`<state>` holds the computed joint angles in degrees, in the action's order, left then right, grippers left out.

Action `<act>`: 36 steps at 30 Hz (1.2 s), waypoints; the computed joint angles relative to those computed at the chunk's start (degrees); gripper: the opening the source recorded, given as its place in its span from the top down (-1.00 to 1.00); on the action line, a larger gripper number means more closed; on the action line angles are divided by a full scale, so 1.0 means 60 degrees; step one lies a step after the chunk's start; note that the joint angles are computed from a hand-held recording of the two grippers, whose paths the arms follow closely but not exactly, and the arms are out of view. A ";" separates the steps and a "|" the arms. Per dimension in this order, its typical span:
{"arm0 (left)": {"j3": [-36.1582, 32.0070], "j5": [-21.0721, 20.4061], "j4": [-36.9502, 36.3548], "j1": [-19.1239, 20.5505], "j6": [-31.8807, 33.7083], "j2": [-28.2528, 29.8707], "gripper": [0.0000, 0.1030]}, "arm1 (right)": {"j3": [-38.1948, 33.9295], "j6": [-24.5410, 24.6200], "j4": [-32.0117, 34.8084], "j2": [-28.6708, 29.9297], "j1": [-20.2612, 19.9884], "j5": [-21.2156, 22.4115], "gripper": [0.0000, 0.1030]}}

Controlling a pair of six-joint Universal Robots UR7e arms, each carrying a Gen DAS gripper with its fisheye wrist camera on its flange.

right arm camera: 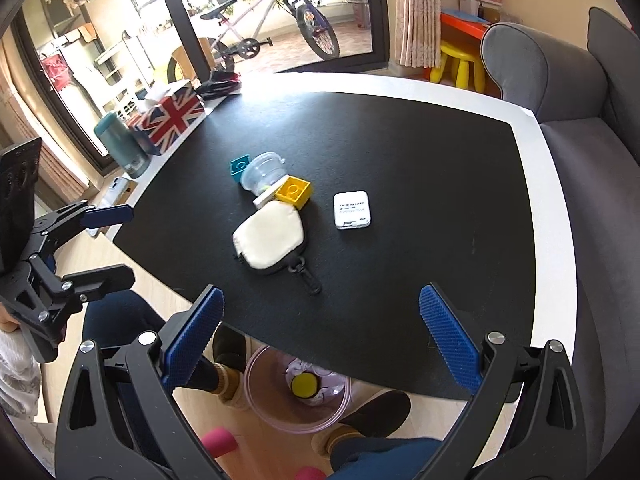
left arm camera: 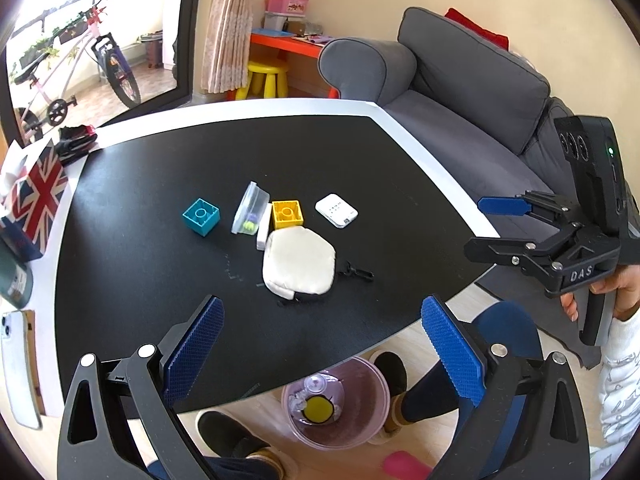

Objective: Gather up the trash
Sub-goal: 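Reach the right gripper to the white printed box and close on it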

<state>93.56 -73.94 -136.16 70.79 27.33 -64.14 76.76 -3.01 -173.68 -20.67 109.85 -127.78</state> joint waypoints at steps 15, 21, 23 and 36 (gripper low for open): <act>-0.0696 0.0207 0.0297 0.0058 -0.0076 0.0582 -0.85 | -0.3077 0.0263 0.3051 0.1103 -0.0663 0.0166 -0.88; -0.0757 0.0262 0.0291 0.0093 -0.0174 0.0650 -0.85 | -0.5020 0.0496 0.4872 0.1924 -0.0902 0.0236 -0.88; -0.0777 0.0268 0.0299 0.0122 -0.0226 0.0668 -0.85 | -0.5851 0.0665 0.5674 0.2307 -0.0972 0.0126 -0.88; -0.0844 0.0207 0.0396 0.0299 -0.0410 0.0751 -0.85 | -1.0906 0.1675 0.9972 0.4716 -0.1336 -0.0099 -0.88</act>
